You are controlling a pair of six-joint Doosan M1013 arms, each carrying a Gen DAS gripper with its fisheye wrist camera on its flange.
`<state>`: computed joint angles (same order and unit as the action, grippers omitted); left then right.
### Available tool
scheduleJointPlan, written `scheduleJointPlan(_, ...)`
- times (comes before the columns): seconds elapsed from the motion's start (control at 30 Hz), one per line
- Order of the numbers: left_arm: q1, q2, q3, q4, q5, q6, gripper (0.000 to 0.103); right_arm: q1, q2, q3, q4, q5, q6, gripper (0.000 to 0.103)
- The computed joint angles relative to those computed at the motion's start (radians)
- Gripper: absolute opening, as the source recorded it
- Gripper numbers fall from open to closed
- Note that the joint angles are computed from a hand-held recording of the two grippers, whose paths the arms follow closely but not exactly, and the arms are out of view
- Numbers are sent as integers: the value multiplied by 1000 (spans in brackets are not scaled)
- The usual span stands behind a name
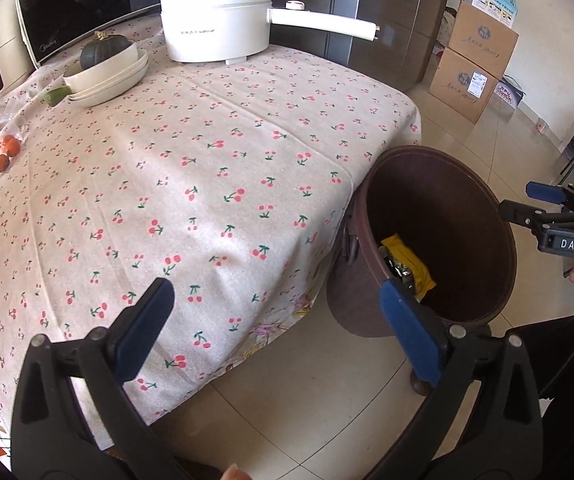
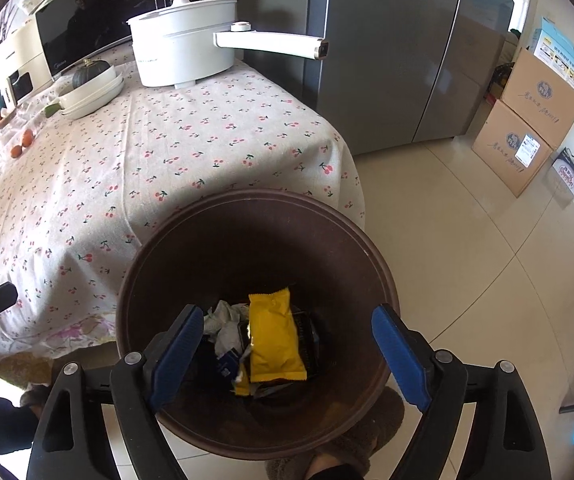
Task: Collect trash
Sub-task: 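Carry wrapper and blue box over the brown bin and open both tools to drop them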
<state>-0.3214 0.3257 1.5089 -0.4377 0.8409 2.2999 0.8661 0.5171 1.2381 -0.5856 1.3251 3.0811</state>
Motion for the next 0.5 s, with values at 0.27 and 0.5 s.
scheduleJointPlan(0.27,34,-42,37,-22,-34,5,102,36,14,-52,-69,-12,45,88)
scheduleJointPlan(0.5,60,-91,84,-37,-88,-67,102,94,54,-132,-200,63,72,93)
